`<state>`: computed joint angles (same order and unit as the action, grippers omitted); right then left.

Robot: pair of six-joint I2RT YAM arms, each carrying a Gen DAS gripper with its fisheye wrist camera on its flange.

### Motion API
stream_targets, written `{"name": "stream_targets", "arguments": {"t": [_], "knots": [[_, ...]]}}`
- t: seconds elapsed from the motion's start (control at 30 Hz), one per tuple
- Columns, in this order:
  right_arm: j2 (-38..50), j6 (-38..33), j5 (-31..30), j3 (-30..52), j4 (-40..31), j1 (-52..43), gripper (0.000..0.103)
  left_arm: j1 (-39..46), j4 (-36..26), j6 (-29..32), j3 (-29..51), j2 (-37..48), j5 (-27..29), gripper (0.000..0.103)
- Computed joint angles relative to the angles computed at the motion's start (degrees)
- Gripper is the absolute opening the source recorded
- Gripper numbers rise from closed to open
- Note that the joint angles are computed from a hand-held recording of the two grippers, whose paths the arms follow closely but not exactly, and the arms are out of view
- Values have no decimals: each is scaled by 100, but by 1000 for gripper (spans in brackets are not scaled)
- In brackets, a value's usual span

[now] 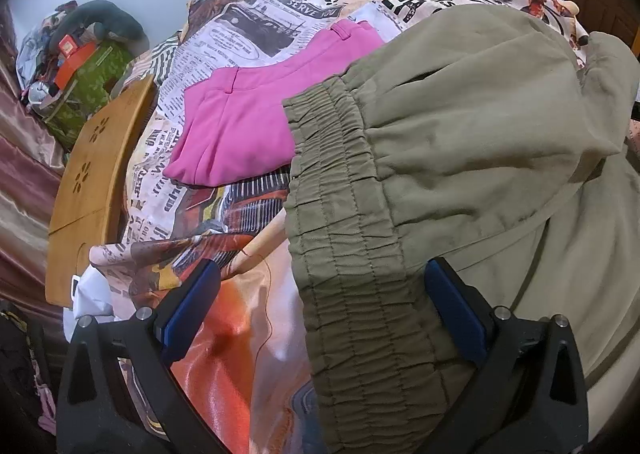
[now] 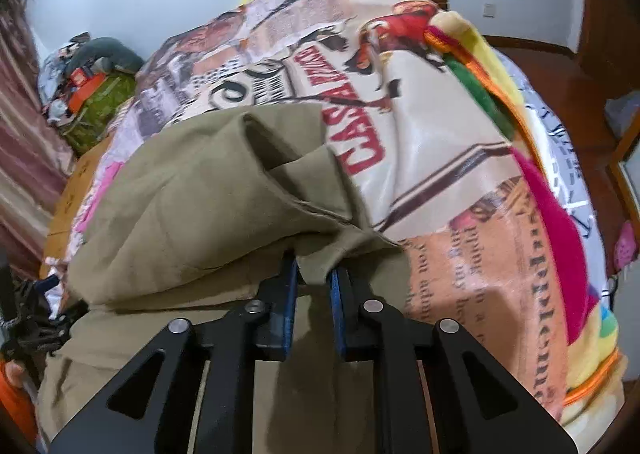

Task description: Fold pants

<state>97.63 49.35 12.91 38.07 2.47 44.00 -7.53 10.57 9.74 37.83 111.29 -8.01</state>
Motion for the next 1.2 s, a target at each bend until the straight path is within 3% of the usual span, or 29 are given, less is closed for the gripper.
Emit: {"name": "stream_targets", "arguments": {"t": [0.07, 0.23, 0.37, 0.43, 0.6, 0.77, 1.03, 1.2], "knots": [[128, -8, -99, 113, -156, -116, 23, 37, -24, -19, 10, 9, 38, 103], [180, -271, 555, 639, -1246, 236, 26, 111, -241, -48, -106, -325, -7, 103], [-618, -89, 639, 263, -1495, 200, 36, 319, -380, 133, -398, -1058, 73, 103], [-1148, -29, 995, 159, -1870, 264, 36, 461, -425, 240, -502, -1496, 136, 103], [-1797, -419, 1130, 235, -2257, 47, 41, 920, -840, 206, -26, -1807, 636, 103], [-1311, -972, 814, 598, -1777, -438, 52, 1036, -1273, -108, 1238, -864, 910, 103], [398, -1387, -272, 1423, -934, -1206, 52, 846, -2128, -381, 3209, 1098, 1142, 103], [1268, -1436, -777, 1935, -739, -1567, 52, 749, -2468, -518, 3932, 1876, 1341, 103]]}}
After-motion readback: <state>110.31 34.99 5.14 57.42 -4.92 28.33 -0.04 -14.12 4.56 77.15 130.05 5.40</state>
